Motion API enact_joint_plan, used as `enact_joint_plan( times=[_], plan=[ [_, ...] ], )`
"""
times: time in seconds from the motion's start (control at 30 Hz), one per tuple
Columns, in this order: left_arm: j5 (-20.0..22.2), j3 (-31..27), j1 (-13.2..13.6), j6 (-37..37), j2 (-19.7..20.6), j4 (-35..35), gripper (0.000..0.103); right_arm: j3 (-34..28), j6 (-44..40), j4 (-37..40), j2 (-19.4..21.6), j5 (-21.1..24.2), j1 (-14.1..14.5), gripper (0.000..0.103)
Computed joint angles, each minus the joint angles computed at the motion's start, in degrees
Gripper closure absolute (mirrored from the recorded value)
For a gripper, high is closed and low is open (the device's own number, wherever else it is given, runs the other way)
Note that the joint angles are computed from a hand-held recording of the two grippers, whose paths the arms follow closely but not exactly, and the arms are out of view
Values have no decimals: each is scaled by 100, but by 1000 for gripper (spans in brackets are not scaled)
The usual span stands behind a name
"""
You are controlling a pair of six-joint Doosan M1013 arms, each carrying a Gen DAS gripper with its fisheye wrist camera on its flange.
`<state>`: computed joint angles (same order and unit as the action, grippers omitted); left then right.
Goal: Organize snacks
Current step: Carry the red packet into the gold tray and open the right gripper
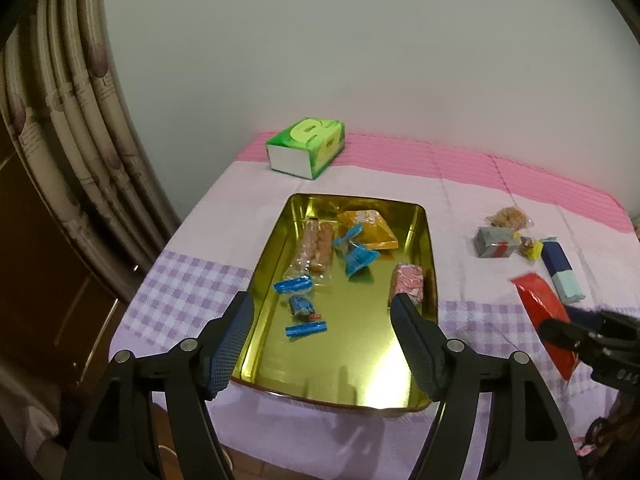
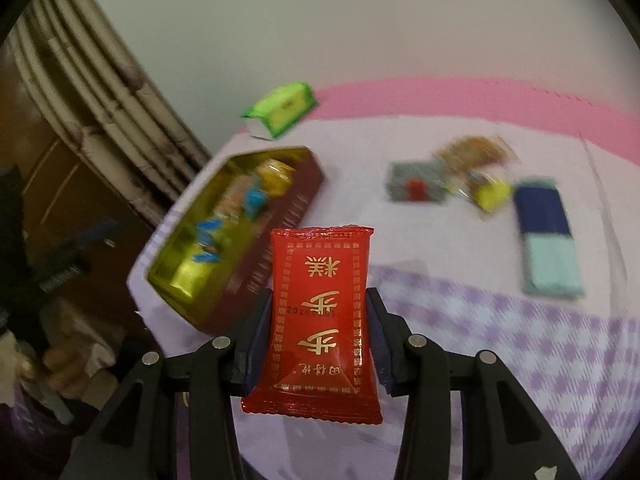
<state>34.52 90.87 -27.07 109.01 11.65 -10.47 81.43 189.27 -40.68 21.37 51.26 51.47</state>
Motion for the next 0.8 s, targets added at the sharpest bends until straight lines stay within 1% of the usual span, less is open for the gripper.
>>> enact_joint_plan(
  times=[0.17,0.23,0.43,0.5,0.63,0.8],
  plan=[
    [152,-117,70,-206,96,22,32,-547,-740,217,272,-252,-179,62],
    [195,-161,107,-322,133,20,32,-765,-1044,360,394,-279,-246,62],
    [334,-302,183,-899,263,300,32,-1289,-1736,833,743,-414,-441,62],
    [391,-347,203,-1067,307,380,32,-1422,-1870,996,848,-419,-496,62],
    [465,-408,223,-1419,375,621,32,-1499,-1917,1218,962,-538,-590,62],
    [558,-465,233,-1613,438,763,32,-1585,-2004,1498,1079,-586,-683,62]
  ],
)
